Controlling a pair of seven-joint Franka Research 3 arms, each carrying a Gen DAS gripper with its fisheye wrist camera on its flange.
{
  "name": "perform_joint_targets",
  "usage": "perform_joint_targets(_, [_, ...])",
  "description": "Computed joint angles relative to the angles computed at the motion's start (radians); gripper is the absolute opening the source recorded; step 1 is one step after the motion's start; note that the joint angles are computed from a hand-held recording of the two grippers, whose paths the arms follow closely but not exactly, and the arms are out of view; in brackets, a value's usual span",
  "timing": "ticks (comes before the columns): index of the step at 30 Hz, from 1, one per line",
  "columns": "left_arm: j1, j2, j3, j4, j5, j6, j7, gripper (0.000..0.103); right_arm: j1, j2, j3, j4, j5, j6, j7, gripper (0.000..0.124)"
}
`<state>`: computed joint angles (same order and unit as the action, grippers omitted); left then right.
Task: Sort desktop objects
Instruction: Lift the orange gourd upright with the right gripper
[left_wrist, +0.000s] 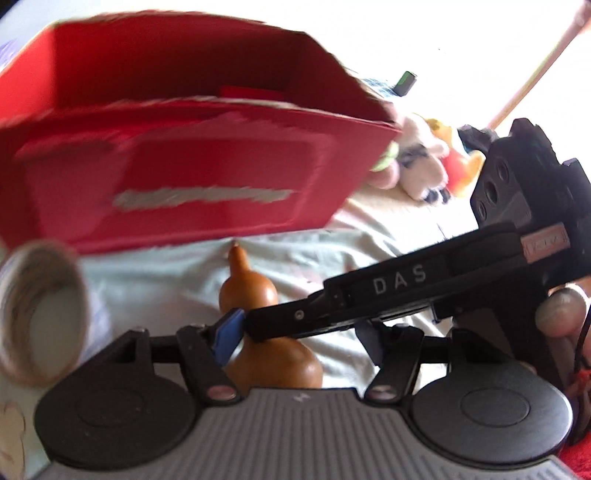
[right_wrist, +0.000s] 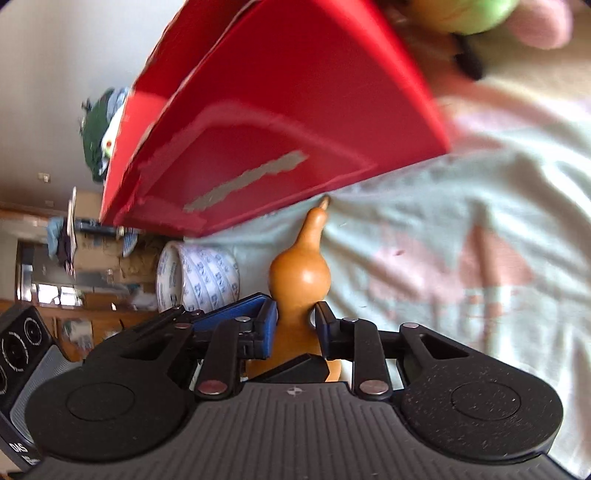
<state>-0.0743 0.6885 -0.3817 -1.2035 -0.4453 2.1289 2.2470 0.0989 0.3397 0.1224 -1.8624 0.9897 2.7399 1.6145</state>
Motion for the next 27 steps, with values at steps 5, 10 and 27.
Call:
perform_joint_targets(5, [-0.003,0.048,-0.016,0.074,-0.015,-0.074,0.012,0.067,0.006,-0.039,-0.002,-0.061,0.029,0.063,0.008,0.022])
perform_joint_targets(10, [-0.019,0.062,0.015,0.103,0.022,-0.108,-0.042,0.073,0.006,-0.018,-0.001,-0.037,0.037,0.059,-0.005,0.027])
perform_joint_targets(27, [-0.018,0.022,-0.035,0.08,0.011,-0.135,0.116,0.063,0.022,-0.1,-0.012,-0.125,0.005,0.127,0.019,0.004])
